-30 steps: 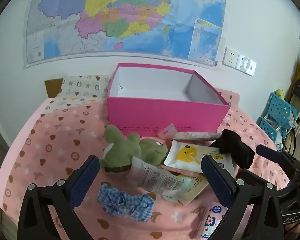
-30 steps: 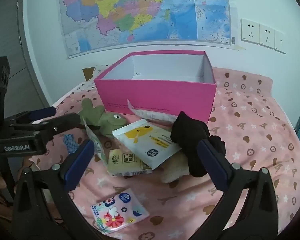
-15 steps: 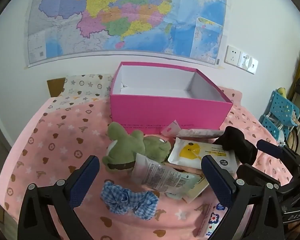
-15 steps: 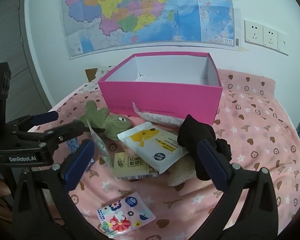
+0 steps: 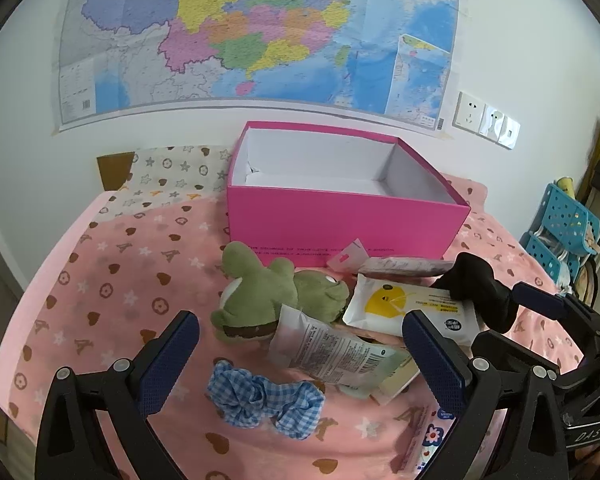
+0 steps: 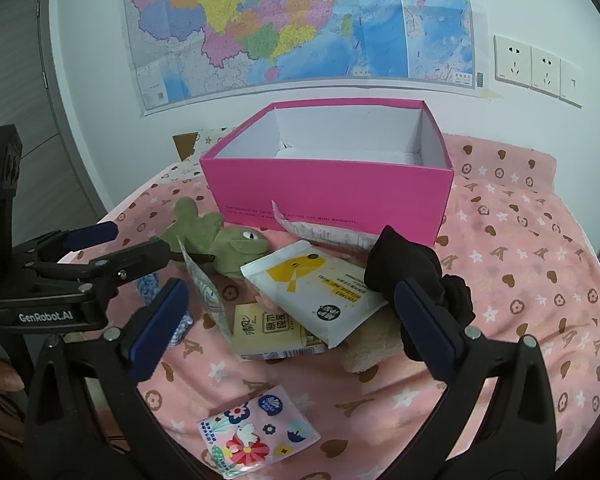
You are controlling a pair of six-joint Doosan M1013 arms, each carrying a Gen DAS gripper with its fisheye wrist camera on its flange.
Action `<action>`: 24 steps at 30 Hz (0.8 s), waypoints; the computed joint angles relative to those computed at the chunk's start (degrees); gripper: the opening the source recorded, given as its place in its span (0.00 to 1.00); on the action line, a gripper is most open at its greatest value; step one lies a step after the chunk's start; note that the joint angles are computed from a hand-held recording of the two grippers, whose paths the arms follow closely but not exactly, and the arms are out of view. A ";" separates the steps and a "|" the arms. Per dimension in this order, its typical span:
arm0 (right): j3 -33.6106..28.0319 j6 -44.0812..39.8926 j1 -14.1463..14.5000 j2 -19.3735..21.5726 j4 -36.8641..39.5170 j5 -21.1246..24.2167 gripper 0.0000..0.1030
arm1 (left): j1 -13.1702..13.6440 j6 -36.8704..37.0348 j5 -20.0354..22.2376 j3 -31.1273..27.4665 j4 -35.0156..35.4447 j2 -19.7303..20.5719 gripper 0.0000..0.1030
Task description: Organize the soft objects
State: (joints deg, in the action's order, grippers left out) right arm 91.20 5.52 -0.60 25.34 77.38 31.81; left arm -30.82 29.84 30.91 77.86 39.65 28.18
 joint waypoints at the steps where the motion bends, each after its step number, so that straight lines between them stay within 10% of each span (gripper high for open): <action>1: 0.00 0.01 0.01 -0.01 -0.02 -0.01 1.00 | 0.04 0.47 0.12 -0.07 -0.51 0.03 1.00; 24: -0.92 2.67 0.03 0.63 -2.31 1.60 1.00 | 0.42 1.29 1.12 -0.59 -1.59 0.59 1.00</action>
